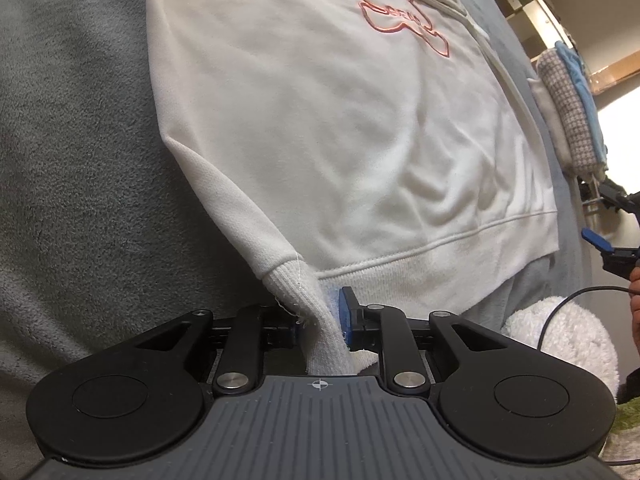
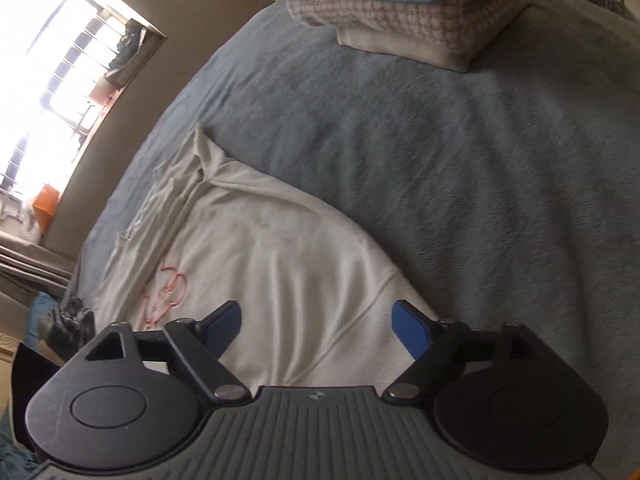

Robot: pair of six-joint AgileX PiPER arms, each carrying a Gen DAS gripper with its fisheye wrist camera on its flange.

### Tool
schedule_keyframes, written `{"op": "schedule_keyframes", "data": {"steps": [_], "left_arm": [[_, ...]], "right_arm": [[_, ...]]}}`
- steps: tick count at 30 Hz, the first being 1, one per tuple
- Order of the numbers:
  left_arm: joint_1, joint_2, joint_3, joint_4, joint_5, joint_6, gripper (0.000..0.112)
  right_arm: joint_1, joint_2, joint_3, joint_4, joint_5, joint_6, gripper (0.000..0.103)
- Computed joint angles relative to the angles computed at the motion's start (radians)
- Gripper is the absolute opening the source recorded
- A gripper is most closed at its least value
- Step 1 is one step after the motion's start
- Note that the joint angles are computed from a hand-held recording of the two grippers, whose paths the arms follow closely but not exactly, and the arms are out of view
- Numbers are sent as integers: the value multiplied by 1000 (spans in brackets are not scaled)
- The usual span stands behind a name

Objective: Fold clothes
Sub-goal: 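Keep the hem corner in the left gripper while the right gripper moves away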

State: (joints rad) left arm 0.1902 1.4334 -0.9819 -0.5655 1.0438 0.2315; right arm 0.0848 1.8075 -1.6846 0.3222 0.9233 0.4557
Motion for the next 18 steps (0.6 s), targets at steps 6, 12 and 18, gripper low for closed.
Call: {"op": "schedule_keyframes", "data": {"steps": [6, 12, 18], "left_arm": [[-24, -17, 7, 26, -19, -5, 20], [-31, -16, 9, 30, -28, -7, 20], [-28, -17, 17, 24, -33, -4, 20]], "right_arm": [[-50, -25, 46, 40, -31, -104, 94], [-109, 9, 81, 163, -47, -226, 86], [-140, 70, 91, 249, -57, -298, 69]]}}
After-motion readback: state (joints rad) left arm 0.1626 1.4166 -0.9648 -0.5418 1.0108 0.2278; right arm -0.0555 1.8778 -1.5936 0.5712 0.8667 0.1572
